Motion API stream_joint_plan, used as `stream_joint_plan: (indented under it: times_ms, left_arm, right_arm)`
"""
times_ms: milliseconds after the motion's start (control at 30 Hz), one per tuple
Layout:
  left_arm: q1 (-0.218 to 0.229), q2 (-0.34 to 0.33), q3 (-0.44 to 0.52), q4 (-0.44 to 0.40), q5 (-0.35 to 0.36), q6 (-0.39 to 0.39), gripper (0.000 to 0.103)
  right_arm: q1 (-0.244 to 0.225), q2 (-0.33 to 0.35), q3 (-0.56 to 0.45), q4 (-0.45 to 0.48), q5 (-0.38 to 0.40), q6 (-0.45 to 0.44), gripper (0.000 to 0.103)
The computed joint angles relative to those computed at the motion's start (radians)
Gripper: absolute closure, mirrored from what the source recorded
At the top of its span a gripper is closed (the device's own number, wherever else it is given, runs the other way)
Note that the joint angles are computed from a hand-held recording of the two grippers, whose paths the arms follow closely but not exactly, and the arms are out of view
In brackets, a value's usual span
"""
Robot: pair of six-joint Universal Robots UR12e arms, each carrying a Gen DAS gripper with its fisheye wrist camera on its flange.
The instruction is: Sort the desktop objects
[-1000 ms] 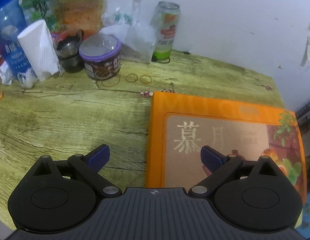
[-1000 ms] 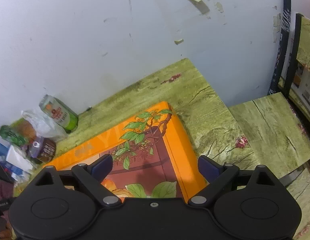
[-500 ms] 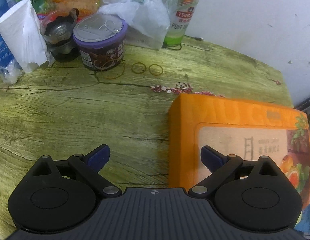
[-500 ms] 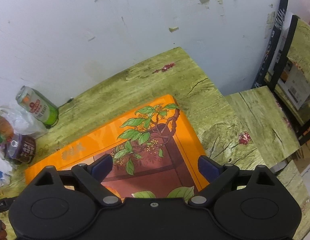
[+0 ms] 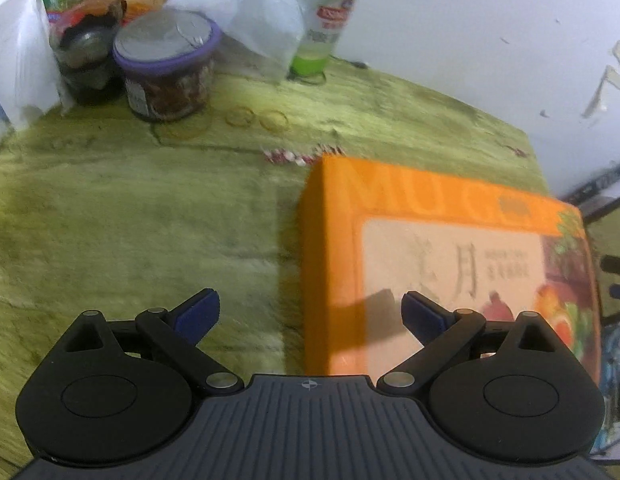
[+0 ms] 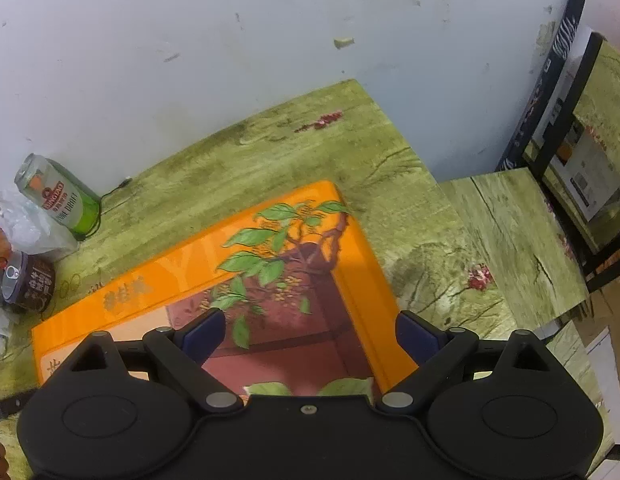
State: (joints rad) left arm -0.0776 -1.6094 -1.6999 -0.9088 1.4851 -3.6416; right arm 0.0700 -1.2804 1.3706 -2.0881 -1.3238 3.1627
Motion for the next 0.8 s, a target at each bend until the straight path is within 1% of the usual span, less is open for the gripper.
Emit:
stream_joint_plan:
  times_ms: [133,233,467,800]
  left_arm:
    - [-0.010,0.013,-0.028,0.035,-0.027,-0.014,0.005]
    - [-0.021,0.015,-0.041,0.052,-0.025,-0.017,0.005]
    - [-0.029,0.012,-0.055,0.083,-0.032,-0.038,0.005]
    - [-0.028,0.000,-0.054,0.116,-0.054,-0.004,0.008]
  right_arm:
    - [-0.020,0.002,0.000,0.019,0.027,0.001,0.011]
    - [-0.032,0.001,0.009,0.024,0.050,-0.006,0.011]
    - [-0.040,0.005,0.021,0.042,0.068,-0.016,0.011]
    - [-0.044,0.016,0.022,0.052,0.092,-0.027,0.011]
